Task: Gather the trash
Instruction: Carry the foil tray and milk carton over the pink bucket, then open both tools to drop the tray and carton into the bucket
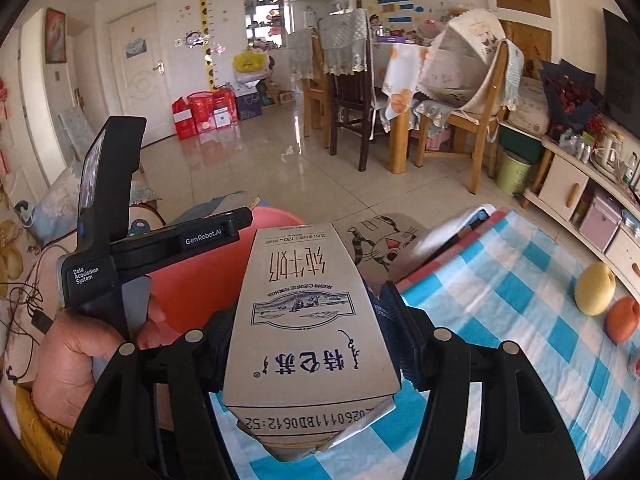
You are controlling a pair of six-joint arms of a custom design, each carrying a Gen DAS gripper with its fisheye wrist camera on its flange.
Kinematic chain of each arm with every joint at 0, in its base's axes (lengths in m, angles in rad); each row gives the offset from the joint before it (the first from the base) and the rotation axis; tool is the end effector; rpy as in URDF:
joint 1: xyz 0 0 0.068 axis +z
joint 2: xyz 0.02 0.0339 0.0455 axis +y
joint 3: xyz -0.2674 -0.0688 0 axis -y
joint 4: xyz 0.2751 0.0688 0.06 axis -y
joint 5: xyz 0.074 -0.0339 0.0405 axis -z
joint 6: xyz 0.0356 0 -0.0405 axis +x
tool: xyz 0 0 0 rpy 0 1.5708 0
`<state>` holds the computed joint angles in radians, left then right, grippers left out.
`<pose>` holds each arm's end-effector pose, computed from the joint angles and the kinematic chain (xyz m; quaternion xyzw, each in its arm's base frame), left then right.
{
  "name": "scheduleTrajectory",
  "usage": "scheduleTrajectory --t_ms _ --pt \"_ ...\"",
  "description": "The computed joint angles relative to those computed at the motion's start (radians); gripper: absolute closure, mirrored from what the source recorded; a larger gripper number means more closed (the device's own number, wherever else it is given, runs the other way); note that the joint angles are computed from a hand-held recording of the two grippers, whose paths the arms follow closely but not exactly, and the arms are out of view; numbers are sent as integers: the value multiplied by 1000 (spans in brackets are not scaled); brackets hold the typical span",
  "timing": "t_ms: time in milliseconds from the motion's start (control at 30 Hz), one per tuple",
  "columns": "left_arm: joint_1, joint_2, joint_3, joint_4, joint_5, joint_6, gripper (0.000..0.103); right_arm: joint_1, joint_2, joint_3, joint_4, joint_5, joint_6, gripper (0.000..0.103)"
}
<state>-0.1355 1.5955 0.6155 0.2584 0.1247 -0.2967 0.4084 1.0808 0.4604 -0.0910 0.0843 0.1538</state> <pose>0.3083 -0.0465 0.1136 -0.0476 0.9085 -0.1436 0.3894 0.2176 0.0909 0.1668 -0.0979 0.9032 0.0787 0.4105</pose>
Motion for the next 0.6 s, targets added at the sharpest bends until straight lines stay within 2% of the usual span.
scheduleTrajectory --t_ms 167,233,300,333,367,467,600 --pt "64 38 21 -2 32 5 37 64 241 110 79 32 -23 40" --pt "64 53 36 -14 14 7 36 74 319 149 93 25 -39 39" --pt "65 65 51 -29 -11 11 30 92 369 166 112 70 -39 35" --pt "57 62 52 -34 -30 8 21 96 383 169 116 74 -29 26" --pt "54 61 53 -33 -46 8 19 93 381 156 133 73 -16 21" --pt "43 53 36 5 -63 16 17 81 346 105 164 84 27 15" --pt "24 41 -3 89 -73 17 17 47 250 21 154 106 76 13"
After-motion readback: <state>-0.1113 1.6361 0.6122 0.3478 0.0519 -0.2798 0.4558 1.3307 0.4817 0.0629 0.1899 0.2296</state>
